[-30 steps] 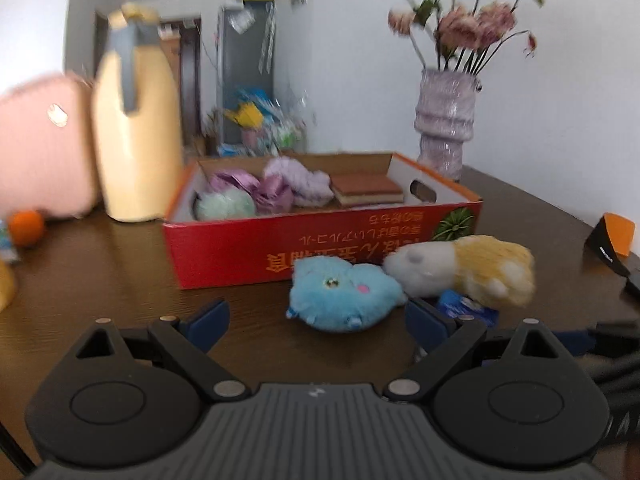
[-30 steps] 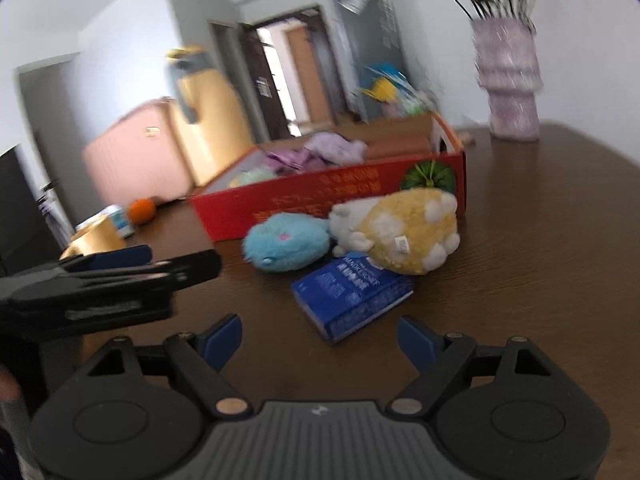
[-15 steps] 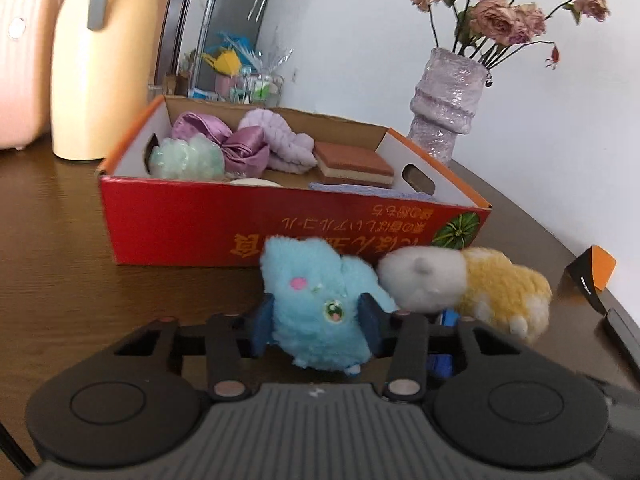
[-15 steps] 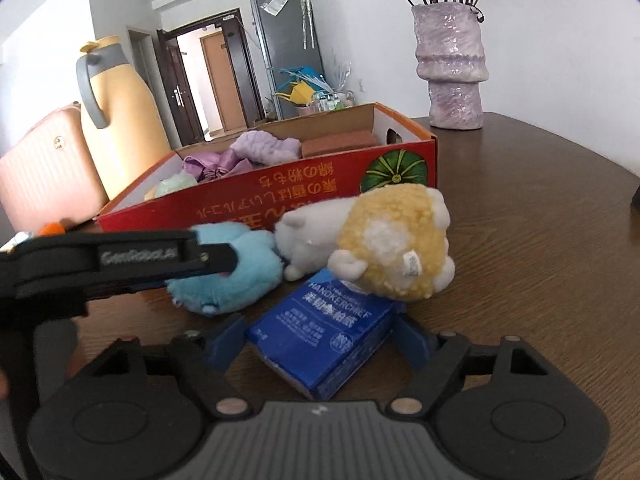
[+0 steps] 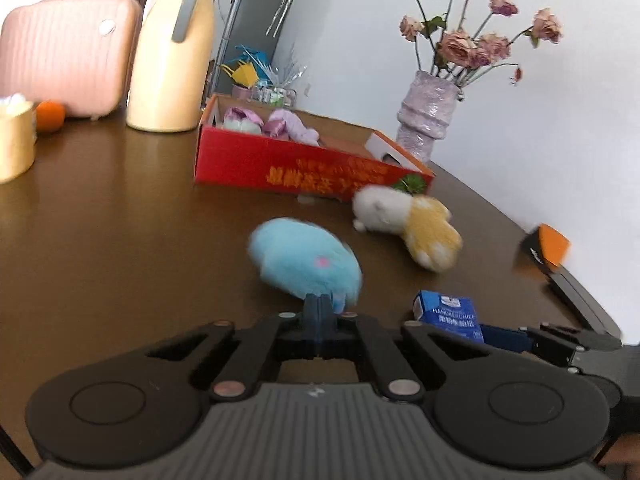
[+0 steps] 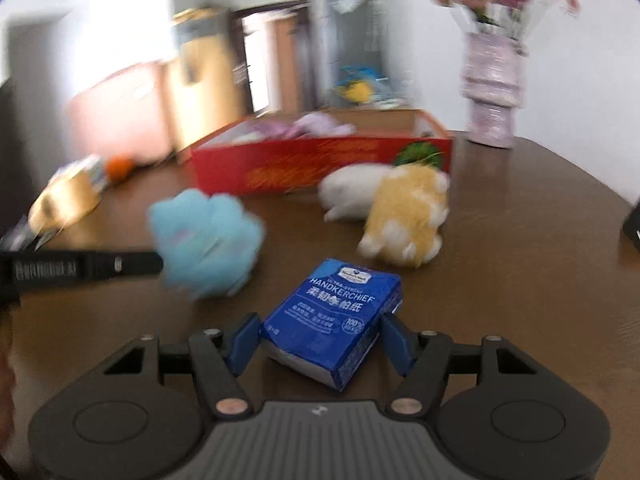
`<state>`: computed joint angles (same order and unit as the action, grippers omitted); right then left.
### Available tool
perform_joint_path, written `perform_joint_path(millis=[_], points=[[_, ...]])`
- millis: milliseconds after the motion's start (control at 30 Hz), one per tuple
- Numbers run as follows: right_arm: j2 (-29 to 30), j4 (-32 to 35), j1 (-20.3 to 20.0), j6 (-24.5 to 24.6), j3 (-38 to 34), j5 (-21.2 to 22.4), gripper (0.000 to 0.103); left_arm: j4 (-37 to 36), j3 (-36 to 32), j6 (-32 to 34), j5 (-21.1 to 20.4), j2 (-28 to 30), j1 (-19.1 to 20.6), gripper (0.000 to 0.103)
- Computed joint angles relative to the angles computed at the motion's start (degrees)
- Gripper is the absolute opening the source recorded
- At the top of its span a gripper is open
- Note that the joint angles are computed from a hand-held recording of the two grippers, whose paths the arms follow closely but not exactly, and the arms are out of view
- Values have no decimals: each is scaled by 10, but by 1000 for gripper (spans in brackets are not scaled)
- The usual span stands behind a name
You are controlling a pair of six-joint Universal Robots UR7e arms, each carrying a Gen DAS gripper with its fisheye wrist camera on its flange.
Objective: Organize soft objects
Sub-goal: 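Grasp the light blue plush toy with the left gripper while the right gripper grasps the blue tissue pack, then carry the blue plush and tissue pack into the box and open both grippers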
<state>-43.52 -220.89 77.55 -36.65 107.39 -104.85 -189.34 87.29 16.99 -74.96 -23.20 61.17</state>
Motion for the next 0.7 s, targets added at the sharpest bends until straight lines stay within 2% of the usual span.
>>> perform_joint_path(millis=[67, 133, 233, 267, 300, 333, 400, 500, 567, 633, 700], points=[[-17, -15, -1, -20, 45, 6, 70, -14, 32, 4, 11, -13, -5, 1], [-25, -18, 2, -27, 68, 1, 82, -35, 49, 18, 12, -17, -8, 3], [-20, -48, 5, -33, 79, 11, 85, -66, 43, 44, 35, -6, -16, 11], [-17, -54, 8, -32, 78, 10, 85, -71, 34, 56, 43, 2, -18, 30], [-13, -60, 10, -30, 74, 10, 85, -74, 22, 66, 48, 10, -18, 57], [-8, -64, 12, -28, 70, 7, 84, -84, 7, 78, 56, 22, -18, 65], [0, -70, 13, -14, 57, -7, 81, -90, -26, 107, 62, 43, -16, 73], [6, -70, 8, -2, 38, -12, 65, -34, -88, 104, 75, 67, -11, 86], [9, -65, 6, -8, 23, -18, 65, 8, -119, 95, 60, 76, -6, 90], [12, -60, 4, -14, 10, -21, 65, 43, -150, 87, 59, 89, -4, 102], [14, -56, 2, -19, -2, -23, 64, 59, -172, 85, 63, 103, -5, 103]])
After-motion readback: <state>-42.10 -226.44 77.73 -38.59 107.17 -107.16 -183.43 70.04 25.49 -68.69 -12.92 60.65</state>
